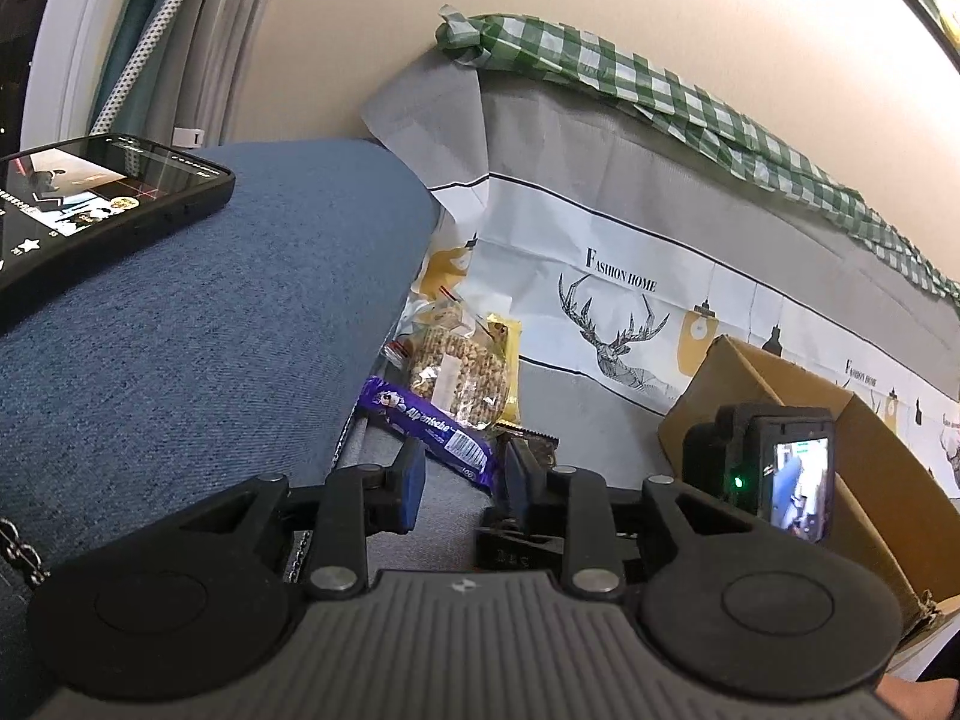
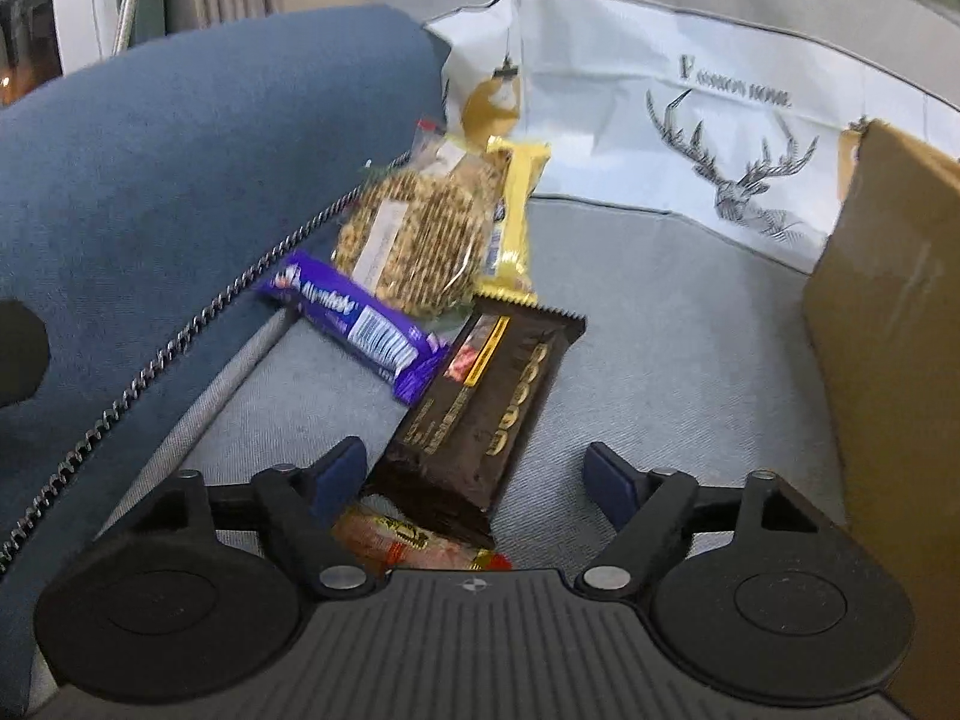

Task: Organize snacks
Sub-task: 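Grasp the dark chocolate bar with the right tool while the left tool grasps the small red-wrapped candy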

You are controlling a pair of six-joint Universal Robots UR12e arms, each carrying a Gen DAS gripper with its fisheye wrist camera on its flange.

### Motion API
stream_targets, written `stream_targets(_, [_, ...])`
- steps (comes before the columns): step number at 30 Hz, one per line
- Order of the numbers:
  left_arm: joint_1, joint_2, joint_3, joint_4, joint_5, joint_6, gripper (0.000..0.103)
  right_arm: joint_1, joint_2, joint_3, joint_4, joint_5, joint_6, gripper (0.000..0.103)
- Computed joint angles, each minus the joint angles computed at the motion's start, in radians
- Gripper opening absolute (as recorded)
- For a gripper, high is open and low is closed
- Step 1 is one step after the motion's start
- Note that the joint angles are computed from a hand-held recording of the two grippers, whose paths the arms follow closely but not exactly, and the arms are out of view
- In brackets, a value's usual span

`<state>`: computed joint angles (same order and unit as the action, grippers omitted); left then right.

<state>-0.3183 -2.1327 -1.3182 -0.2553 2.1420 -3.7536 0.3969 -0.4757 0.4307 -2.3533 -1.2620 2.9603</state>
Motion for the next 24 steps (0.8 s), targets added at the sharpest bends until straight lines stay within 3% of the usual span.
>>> stream_targets(1, [0.000,-0.001,0.001,-0.002,0.001,0.000,0.033,0.001,-0.007,0.016,-0.020,-0.008,-0.014,0.055])
stream_targets(2, [-0.001,-0.001,0.003,-0.005,0.003,0.000,0.033,0.000,-0.013,0.028,-0.029,-0.001,-0.023,0.046])
stream_targets(3, [0.000,-0.001,0.002,-0.006,0.002,0.000,0.033,-0.002,-0.017,0.032,-0.024,0.005,-0.026,0.045])
stream_targets(11, [0.003,0.004,0.000,-0.020,-0.014,-0.007,0.033,-0.026,-0.066,0.067,0.105,0.014,-0.056,0.043])
stream_targets(16, [0.003,0.007,-0.001,-0.027,-0.018,-0.016,0.033,-0.052,-0.149,0.180,0.195,0.113,-0.149,0.043])
stream_targets(20, [0.006,0.011,0.001,-0.048,-0.030,-0.023,0.034,-0.065,-0.241,0.330,0.171,0.143,-0.259,0.043])
stream_targets(24, [0.010,0.009,0.015,-0.098,-0.060,-0.028,0.039,-0.086,-0.318,0.458,0.120,0.156,-0.244,0.043])
